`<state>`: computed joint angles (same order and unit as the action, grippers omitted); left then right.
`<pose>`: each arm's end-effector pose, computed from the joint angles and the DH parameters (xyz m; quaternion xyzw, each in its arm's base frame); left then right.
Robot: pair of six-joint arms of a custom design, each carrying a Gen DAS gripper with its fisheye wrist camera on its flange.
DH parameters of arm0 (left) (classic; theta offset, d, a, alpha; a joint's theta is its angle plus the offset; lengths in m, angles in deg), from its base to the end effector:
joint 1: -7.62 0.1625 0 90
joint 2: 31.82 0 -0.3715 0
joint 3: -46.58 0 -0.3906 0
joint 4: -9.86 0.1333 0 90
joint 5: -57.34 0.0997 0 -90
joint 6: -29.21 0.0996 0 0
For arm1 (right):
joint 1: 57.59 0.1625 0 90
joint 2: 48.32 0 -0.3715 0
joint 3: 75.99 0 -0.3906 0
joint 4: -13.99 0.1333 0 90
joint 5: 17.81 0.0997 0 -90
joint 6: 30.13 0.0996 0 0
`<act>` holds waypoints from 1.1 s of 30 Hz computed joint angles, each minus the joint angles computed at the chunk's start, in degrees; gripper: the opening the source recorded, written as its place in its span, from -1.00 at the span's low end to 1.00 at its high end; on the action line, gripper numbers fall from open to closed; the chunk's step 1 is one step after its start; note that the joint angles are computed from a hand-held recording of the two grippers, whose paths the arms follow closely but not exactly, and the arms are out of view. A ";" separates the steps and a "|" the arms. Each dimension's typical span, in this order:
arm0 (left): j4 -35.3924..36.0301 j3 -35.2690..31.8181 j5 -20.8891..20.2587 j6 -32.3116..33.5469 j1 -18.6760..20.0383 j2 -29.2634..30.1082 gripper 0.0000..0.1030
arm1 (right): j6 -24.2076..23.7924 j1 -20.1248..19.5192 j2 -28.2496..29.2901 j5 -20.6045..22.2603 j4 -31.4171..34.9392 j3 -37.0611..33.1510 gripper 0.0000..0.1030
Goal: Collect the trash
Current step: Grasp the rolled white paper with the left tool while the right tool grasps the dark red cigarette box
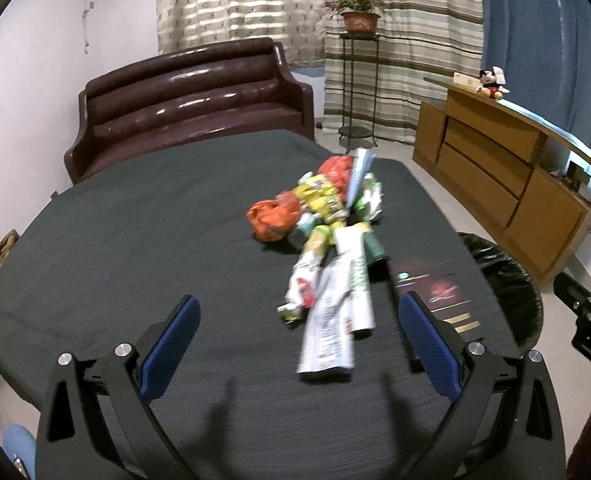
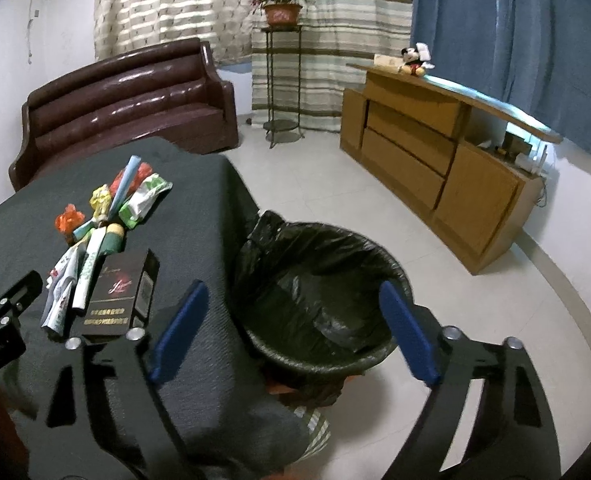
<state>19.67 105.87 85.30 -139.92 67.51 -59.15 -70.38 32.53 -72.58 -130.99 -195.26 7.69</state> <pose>-0.1245 -0.6559 0.0208 0.0766 0.8064 -0.4238 0.4052 0.0955 -0.6665 0.0190 0.1989 -0.8315 0.3991 0.3312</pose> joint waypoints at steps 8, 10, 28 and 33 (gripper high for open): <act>2.79 1.82 -0.68 -4.65 0.78 -1.45 0.88 | -0.82 1.76 0.44 -1.26 -0.11 1.19 0.56; 3.38 1.77 -0.44 -4.92 0.91 -1.38 0.88 | -0.95 2.16 0.67 -1.65 -0.10 1.38 0.56; 9.44 -4.21 3.98 -3.25 1.82 2.76 0.73 | 0.34 2.40 -0.01 -3.29 5.88 -0.52 0.55; 14.60 -7.49 5.76 -5.40 2.16 4.94 0.24 | 0.93 1.91 -0.56 -2.74 6.98 -0.43 0.54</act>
